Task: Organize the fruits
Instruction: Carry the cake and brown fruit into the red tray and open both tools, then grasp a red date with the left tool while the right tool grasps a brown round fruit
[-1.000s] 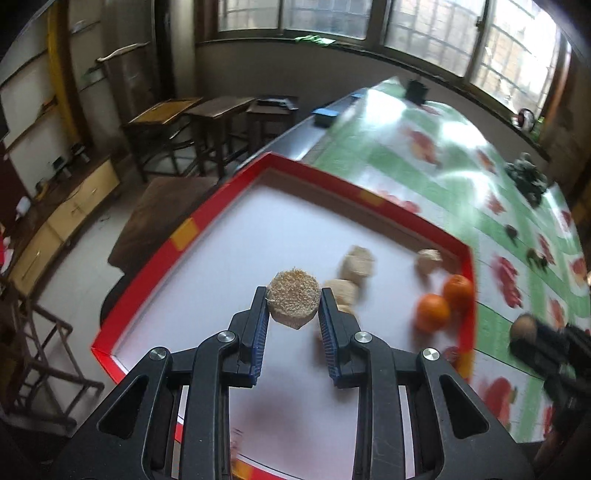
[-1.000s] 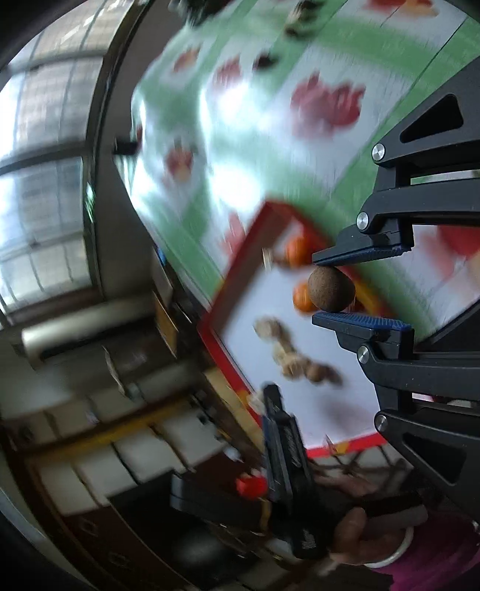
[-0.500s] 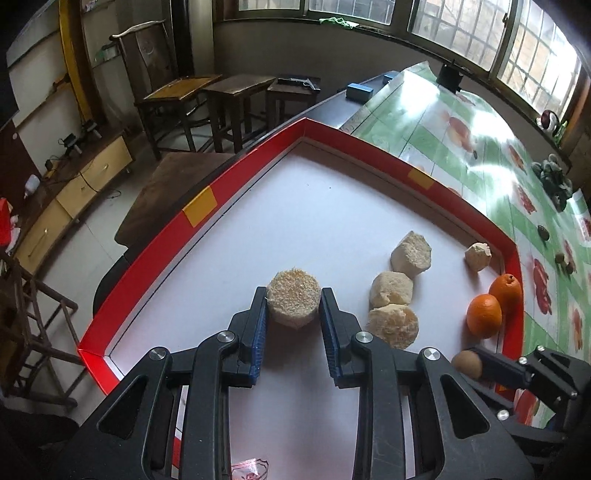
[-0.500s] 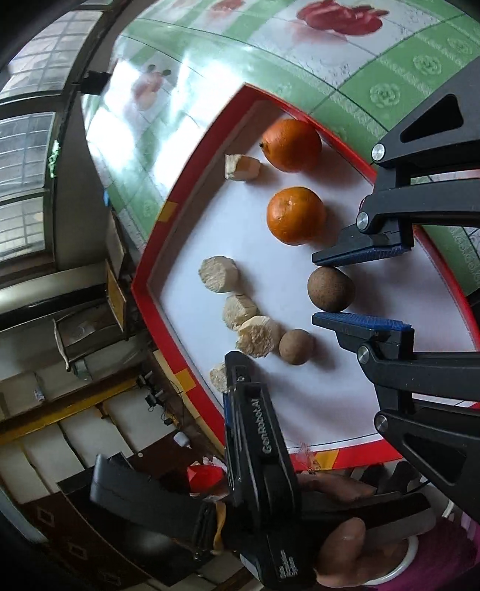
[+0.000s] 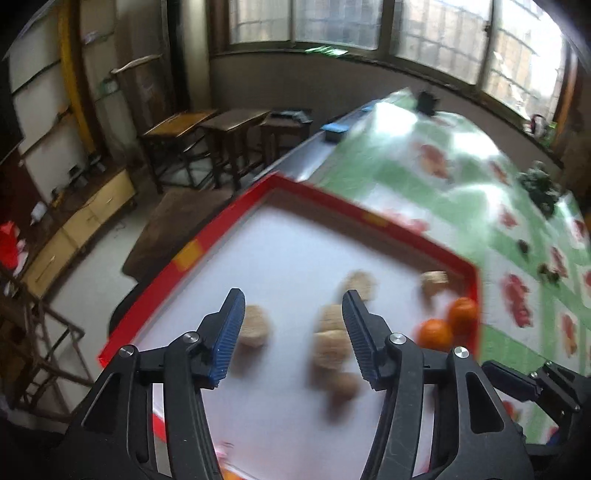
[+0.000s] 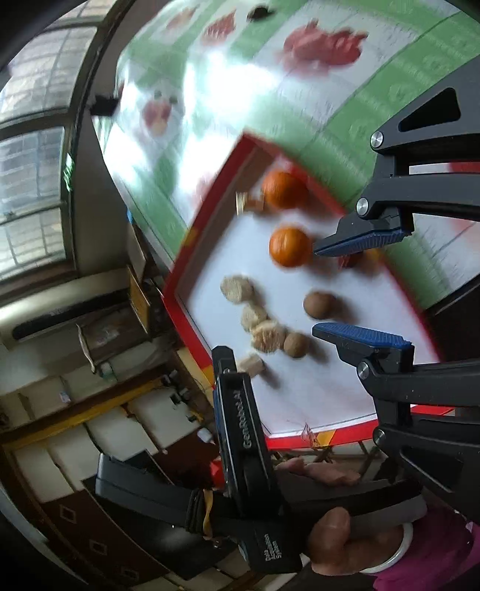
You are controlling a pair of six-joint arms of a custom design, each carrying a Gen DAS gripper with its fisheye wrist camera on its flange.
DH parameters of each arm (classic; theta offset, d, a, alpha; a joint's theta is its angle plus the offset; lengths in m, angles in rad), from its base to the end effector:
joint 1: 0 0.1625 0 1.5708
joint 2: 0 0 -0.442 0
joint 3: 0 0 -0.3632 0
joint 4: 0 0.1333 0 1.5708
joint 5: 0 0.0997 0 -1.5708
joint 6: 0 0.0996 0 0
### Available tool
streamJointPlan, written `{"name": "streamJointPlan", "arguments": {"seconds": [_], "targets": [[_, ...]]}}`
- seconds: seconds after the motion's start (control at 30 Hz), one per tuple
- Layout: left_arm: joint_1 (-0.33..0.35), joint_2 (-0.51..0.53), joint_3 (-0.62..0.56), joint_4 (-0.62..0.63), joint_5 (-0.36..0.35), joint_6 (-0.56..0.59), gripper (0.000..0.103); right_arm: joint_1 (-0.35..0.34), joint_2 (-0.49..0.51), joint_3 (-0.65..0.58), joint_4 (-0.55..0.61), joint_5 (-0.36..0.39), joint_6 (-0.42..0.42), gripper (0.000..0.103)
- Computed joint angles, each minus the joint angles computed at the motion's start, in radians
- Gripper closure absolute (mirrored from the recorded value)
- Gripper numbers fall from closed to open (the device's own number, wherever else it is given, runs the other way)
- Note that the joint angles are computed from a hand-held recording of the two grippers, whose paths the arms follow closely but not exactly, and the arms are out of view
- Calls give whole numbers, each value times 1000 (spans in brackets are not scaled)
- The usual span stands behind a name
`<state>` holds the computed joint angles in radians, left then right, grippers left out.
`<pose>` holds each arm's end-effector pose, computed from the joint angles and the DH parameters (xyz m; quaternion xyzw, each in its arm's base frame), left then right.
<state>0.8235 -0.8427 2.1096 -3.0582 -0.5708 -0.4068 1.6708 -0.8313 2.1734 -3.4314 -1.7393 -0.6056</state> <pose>-0.1886 -0.5230 0.1152 0.0958 0.8686 -0.3409 0.3467 0.1675 -0.5013 0.0994 0.3126 -0.9113 0.2270 0.1426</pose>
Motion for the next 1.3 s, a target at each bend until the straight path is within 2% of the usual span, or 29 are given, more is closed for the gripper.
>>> {"name": "streamJointPlan", "arguments": {"seconds": [0.2, 0.43, 0.53, 0.6, 0.73, 0.93, 1.13, 1.3], "targets": [[-67, 71, -60, -28, -129, 93, 48, -48, -109, 95, -114, -40, 5, 66], [-112, 180, -197, 64, -284, 132, 48, -168, -286, 190, -185, -51, 35, 65], [-126, 230, -268, 97, -318, 127, 48, -212, -333, 213, -217, -69, 42, 65], [-128, 258, -317, 118, -343, 120, 48, -252, -370, 223, -209, -46, 58, 65], [-118, 328, -437, 179, -336, 92, 48, -330, -435, 237, -199, 16, 62, 65], [-72, 437, -651, 333, -330, 27, 48, -385, -469, 183, -115, 43, 57, 65], [-36, 543, -857, 463, -366, 1, 48, -402, -457, 94, -35, 58, 44, 65], [-16, 614, -981, 533, -393, -17, 48, -391, -439, 53, -8, 46, 29, 65]]}}
